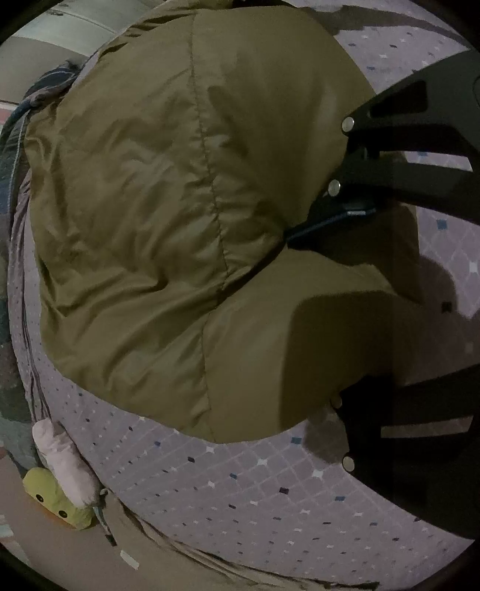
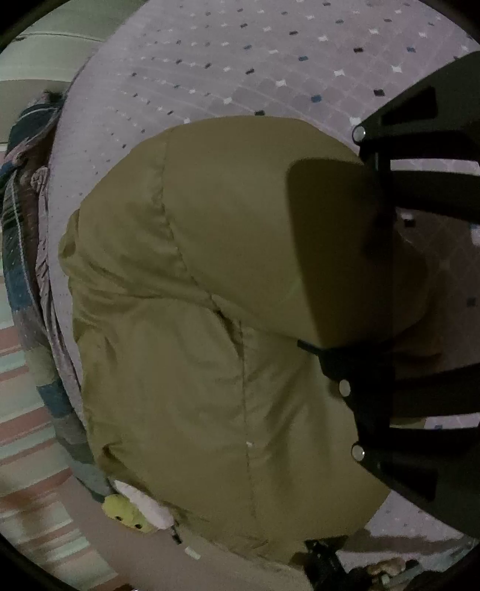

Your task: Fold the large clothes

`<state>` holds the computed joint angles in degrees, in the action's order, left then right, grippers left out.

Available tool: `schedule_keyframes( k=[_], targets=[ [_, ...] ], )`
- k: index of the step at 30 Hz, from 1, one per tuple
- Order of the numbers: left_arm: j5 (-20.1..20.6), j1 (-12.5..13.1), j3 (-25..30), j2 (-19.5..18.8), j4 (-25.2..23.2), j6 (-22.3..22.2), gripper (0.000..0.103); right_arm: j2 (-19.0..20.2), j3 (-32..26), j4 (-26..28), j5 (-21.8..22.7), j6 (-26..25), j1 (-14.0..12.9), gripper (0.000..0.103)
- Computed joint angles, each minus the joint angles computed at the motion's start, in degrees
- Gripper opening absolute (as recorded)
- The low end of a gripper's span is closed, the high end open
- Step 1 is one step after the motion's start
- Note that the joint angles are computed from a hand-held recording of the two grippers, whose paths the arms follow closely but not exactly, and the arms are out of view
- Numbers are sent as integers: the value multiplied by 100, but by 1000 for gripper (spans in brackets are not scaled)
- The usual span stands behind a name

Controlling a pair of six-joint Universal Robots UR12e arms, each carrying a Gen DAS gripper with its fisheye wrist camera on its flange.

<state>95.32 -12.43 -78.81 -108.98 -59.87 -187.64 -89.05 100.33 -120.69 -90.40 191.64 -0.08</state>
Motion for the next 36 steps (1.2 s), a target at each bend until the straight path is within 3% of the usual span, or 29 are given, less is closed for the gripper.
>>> schedule_keyframes(
  k=[9, 15, 20, 25, 30, 36],
  targets=[
    [115, -112, 19, -8, 43, -69, 55, 13, -21, 16, -218, -45, 92, 48],
    [85, -58, -140, 85, 128, -1, 53, 35, -28, 8, -310, -23, 129, 48],
    [129, 13, -214, 172, 106, 18, 28, 101, -164, 87, -386, 32, 194, 41],
    [117, 2, -122, 211, 57, 81, 21, 107, -284, 45, -348, -13, 239, 37],
    [-12, -58, 91, 253, 238, 120, 18, 91, -419, -320, -374, -208, 334, 33],
    [433, -393, 272, 290, 447, 290, 18, -41, -531, -865, -524, -792, 469, 31]
  ],
)
